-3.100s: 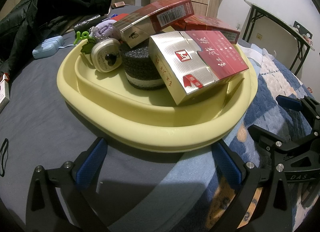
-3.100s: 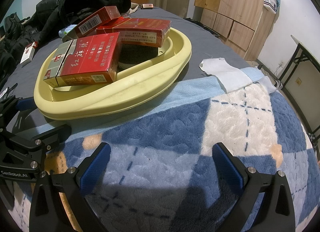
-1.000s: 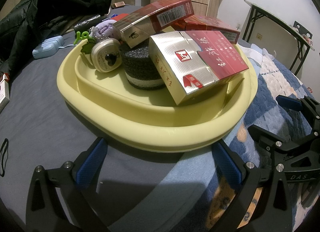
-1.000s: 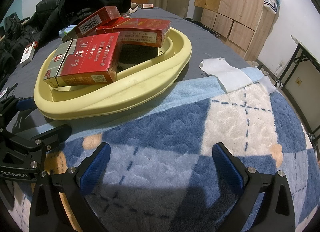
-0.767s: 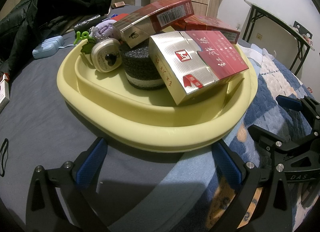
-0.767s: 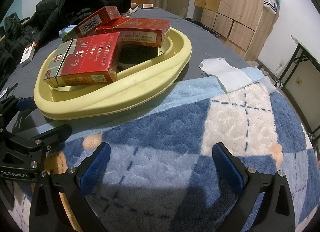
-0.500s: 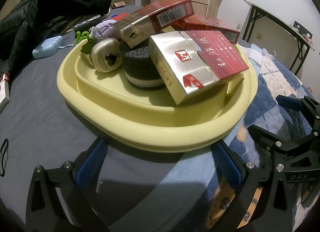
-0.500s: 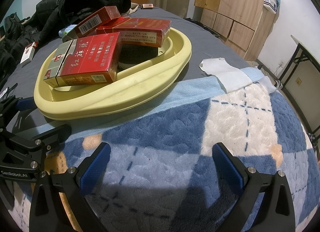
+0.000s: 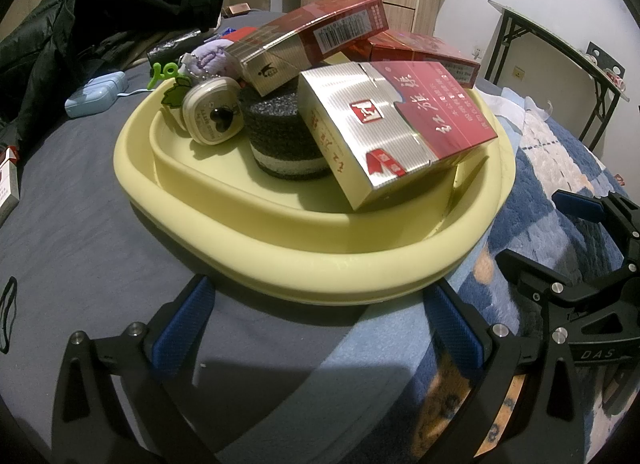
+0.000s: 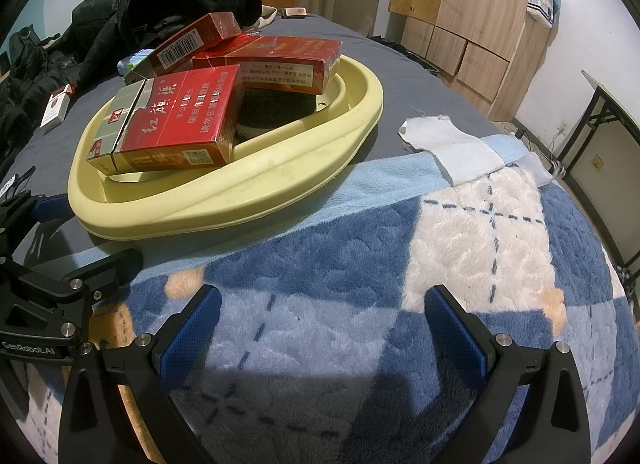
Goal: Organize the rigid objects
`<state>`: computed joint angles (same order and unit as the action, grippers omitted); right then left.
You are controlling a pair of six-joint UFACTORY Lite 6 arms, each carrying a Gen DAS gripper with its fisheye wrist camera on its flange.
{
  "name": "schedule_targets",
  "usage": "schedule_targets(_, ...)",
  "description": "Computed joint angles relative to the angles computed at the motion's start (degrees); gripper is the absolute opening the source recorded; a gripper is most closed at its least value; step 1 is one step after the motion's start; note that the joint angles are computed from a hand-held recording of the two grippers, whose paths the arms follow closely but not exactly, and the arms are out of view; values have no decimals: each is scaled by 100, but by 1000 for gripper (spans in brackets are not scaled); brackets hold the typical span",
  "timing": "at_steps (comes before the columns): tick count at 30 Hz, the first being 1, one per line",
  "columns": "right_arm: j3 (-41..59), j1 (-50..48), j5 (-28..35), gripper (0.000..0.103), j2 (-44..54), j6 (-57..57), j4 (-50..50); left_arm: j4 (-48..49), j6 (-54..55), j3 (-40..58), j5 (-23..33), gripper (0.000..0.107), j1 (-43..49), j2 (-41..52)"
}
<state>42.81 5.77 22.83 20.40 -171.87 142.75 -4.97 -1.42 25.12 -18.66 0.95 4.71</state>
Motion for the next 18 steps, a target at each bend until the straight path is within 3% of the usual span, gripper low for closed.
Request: schedule_targets(18, 10, -7, 1, 103, 8, 11, -17, -7, 3, -16, 3, 103, -4, -20)
